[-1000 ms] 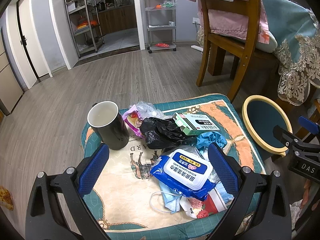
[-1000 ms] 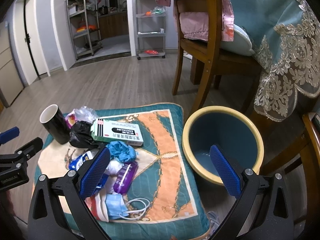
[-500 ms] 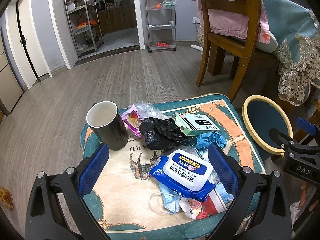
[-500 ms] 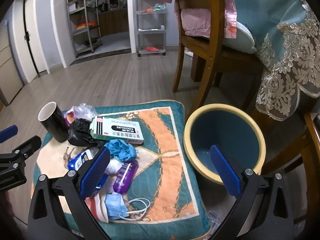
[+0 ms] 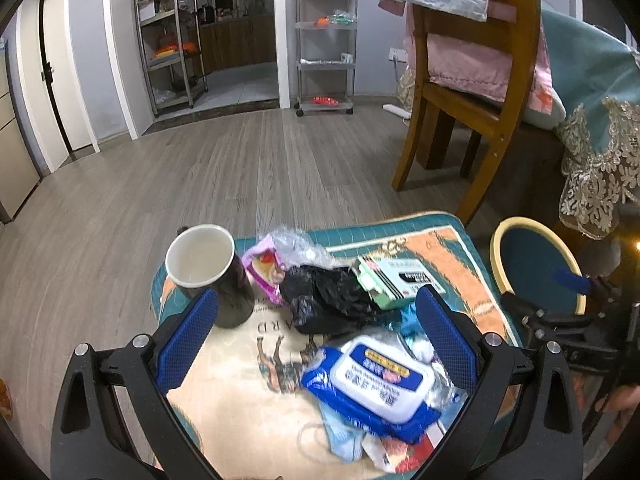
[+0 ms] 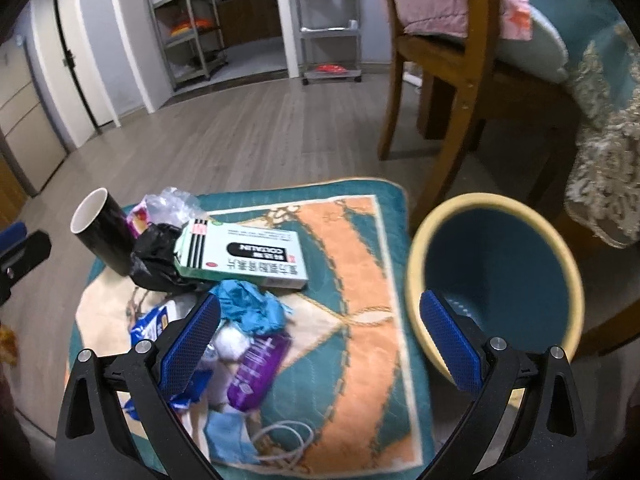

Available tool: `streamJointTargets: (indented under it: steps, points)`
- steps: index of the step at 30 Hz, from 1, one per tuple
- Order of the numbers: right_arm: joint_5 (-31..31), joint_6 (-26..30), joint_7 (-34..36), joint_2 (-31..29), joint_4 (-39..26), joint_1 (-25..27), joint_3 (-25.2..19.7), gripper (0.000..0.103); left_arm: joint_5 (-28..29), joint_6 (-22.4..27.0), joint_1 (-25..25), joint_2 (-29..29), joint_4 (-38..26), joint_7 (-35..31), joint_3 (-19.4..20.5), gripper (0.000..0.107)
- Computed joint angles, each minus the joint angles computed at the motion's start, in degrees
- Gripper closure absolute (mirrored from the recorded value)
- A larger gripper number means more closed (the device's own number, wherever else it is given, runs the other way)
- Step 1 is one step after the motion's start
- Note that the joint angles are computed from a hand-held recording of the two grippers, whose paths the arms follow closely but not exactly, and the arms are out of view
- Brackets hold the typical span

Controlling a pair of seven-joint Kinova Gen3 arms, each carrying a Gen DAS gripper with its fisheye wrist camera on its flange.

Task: Collect trash
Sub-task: 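Grasp the blue crumpled glove with the right gripper while the left gripper approaches the COTALIN box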

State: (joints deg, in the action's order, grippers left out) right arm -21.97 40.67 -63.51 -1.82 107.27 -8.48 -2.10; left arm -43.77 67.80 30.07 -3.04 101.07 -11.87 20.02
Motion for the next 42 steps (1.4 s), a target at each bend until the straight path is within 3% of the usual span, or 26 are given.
streamJointTargets:
  steps: [6, 11, 13, 17, 19, 20, 21, 25, 31, 37, 42]
  points:
    - [-6.44, 3.96, 5.80, 5.79, -2.59, 0.77, -0.76, 0.005, -0.90, -4.89, -1.60, 1.27, 1.45, -4.66, -2.55, 0.010]
    - [-7.02, 6.51, 7.51, 9.30, -4.26, 1.17, -2.78, 0.013, 5.30, -12.06, -4.54, 1.78, 1.90, -10.96, -5.16, 0.010]
    - [-5.24, 6.83, 7.04, 10.46, -5.05, 0.46, -3.43, 0.033, 5.84, -13.39, -4.95, 2.55, 1.36, -12.80, -5.38, 0.010]
    - [-5.13, 8.38, 6.77, 12.63, -6.20, 0.79, -4.16, 0.051, 8.42, -17.04, -5.85, 3.97, 0.51, -15.81, -6.70, 0.010]
    - [-4.63, 8.82, 6.88, 13.14, -6.46, 0.97, -4.32, 0.072, 9.63, -18.36, -6.17, 4.70, 0.07, -17.68, -7.27, 0.010]
    - [-4.78, 9.19, 7.28, 13.22, -6.58, 1.34, -4.35, 0.072, 10.00, -18.79, -6.23, 5.14, -0.20, -18.61, -7.52, 0.010]
    - [-5.12, 9.29, 7.64, 13.41, -6.66, 1.72, -4.36, 0.079, 10.29, -19.06, -6.30, 5.90, -0.74, -19.75, -7.80, 0.010]
    - [-5.80, 13.09, 8.09, 12.18, -8.00, 3.85, -4.10, 0.087, 12.94, -21.01, -6.73, 7.39, -1.60, -23.00, -9.28, 0.010]
    - [0.72, 22.85, 3.83, 10.92, -14.94, 4.32, -1.11, 0.088, 14.92, -22.88, -5.92, 10.82, -3.87, -28.16, -10.45, 0.010]
    - [0.77, 22.17, 6.49, 9.52, -16.64, 7.40, 0.76, 0.088, 18.10, -23.97, -5.36, 15.83, -7.24, -37.06, -12.25, 0.011]
    - [0.34, 21.49, 5.21, 11.16, -18.45, 9.12, 1.23, 0.088, 20.11, -22.93, -4.11, 18.47, -8.76, -38.67, -13.98, 0.011]
